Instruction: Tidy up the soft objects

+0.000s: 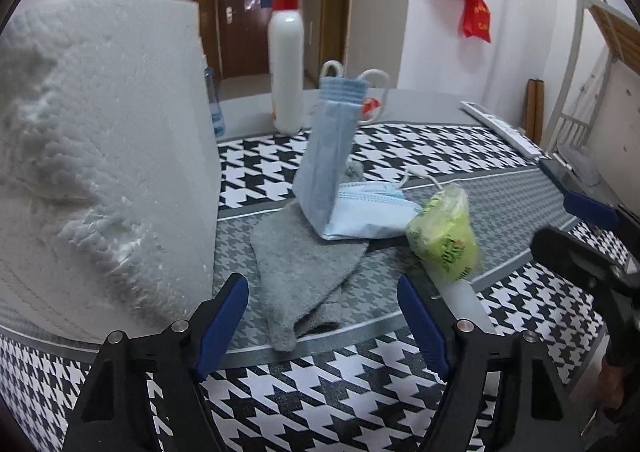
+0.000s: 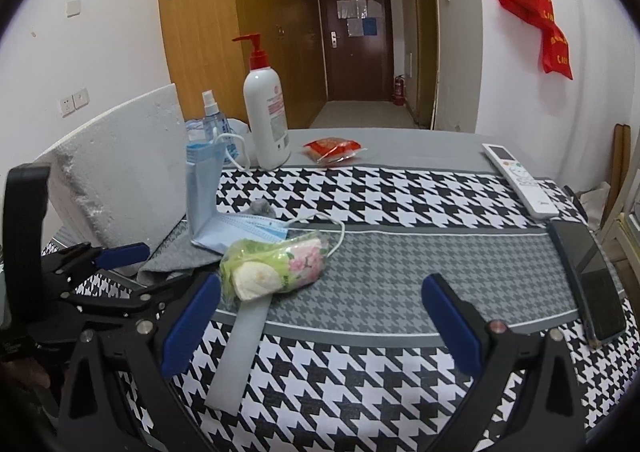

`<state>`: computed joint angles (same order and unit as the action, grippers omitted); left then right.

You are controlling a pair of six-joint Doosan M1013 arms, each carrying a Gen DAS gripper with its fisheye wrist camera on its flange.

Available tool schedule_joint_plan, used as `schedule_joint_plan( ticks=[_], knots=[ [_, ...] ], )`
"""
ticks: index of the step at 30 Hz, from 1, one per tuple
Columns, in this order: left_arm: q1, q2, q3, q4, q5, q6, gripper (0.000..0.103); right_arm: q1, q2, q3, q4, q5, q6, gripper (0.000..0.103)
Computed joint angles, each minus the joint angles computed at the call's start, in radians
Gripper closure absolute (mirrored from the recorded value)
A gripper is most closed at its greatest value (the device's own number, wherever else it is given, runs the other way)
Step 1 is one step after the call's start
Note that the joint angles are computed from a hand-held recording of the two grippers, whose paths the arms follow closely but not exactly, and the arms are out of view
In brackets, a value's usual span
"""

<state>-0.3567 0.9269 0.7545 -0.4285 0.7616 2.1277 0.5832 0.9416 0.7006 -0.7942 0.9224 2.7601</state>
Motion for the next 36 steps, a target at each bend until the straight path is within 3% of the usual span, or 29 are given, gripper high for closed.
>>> schedule_joint_plan(
  ticks=[11, 19, 36],
  knots=[
    [-0.005, 0.020, -0.043, 0.062, 0.048, -0.041, 0.027, -0.013, 0.035, -0.068, 0.077, 0.005, -0.100, 0.001],
    [-0.012, 0.048, -0.097, 0.119, 0.121, -0.076, 0.040, -0.020, 0.079, -0.156, 0.142, 0.040, -0.217, 0.001],
    [-0.002, 0.051, -0.103, 0.109, 0.116, -0.090, 0.072, -0.022, 0.184, -0.367, 0.229, 0.169, -0.395, 0.001]
  ],
)
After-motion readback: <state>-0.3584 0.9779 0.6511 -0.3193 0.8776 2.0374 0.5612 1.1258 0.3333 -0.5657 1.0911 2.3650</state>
